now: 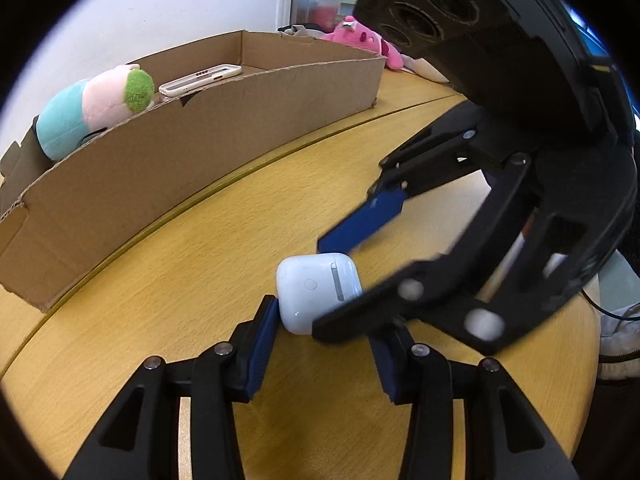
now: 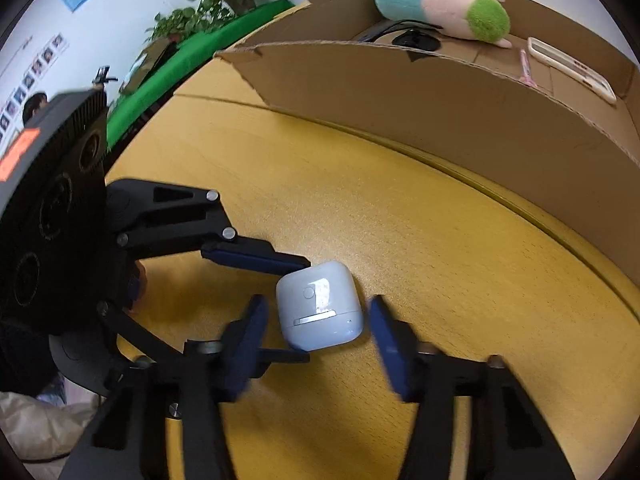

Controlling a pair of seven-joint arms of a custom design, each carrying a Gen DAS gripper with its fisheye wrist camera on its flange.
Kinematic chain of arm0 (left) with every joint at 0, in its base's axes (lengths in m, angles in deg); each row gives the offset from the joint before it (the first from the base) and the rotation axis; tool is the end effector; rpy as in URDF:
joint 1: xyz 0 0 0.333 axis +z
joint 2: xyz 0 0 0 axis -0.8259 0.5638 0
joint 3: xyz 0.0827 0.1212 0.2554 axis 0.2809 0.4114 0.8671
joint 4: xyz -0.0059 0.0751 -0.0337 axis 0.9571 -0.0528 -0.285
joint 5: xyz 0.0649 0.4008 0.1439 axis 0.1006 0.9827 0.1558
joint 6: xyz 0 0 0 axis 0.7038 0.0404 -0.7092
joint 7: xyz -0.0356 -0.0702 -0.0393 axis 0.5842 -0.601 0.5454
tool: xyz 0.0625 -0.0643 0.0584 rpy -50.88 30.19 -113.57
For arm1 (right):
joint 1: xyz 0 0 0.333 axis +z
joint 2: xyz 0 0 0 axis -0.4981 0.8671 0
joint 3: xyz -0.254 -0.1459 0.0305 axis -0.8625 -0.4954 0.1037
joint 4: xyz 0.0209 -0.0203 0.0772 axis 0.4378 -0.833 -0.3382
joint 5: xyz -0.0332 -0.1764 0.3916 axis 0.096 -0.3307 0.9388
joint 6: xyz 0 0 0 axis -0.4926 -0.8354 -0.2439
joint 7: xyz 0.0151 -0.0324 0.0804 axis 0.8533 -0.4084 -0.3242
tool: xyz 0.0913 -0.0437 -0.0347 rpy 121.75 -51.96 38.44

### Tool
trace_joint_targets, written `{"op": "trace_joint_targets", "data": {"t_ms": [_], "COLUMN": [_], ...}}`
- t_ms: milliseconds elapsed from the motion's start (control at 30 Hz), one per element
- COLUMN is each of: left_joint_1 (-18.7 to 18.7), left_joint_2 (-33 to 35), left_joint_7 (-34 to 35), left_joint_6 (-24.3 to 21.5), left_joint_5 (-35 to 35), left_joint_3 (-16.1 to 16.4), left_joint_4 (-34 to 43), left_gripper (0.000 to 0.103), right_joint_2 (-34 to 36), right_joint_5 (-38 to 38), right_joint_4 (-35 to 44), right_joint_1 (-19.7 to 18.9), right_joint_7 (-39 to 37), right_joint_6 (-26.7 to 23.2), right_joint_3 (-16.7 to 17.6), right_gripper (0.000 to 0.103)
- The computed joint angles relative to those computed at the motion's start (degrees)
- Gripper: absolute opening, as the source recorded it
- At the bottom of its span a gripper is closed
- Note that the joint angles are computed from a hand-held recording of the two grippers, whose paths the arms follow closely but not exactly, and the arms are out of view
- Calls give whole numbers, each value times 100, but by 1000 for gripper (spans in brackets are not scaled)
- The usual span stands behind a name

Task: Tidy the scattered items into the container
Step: 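Close the left tool on the earbuds case and lift it, then carry the earbuds case with the left tool over the box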

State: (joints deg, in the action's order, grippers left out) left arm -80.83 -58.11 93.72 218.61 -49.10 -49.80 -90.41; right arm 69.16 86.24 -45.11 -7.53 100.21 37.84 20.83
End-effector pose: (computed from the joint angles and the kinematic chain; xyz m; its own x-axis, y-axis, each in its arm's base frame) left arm 0.3754 -0.3028 0.4694 -0.5794 -0.8092 0.0969 -0.6802 0.4147 -0.6045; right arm 0.4885 0.2342 0.4928 0.7514 -0.5995 -0.2757 -0.6556 -0.6313 -0.4142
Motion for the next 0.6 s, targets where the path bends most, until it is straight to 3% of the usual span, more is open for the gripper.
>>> {"op": "trace_joint_targets", "data": {"t_ms": [333,600], "left_joint_1": [377,751], "left_joint_2": [-177,75], "left_joint_7": [-596,-844], "left_joint_6": [-116,-276], "left_joint_5": [779,1580], "left_joint_3": [-359,-480], "left_joint_4": [202,1009], "left_gripper": [43,43], "right_joint_2": [-186,-59], "right_joint_5": [-229,-348], "right_joint_4": [77,764], "right_joint_1": [77,-28], "right_joint_7": [-166,-540], "right_joint_6": [252,152], "right_joint_3": [6,-125], "right_gripper": [47,47]}}
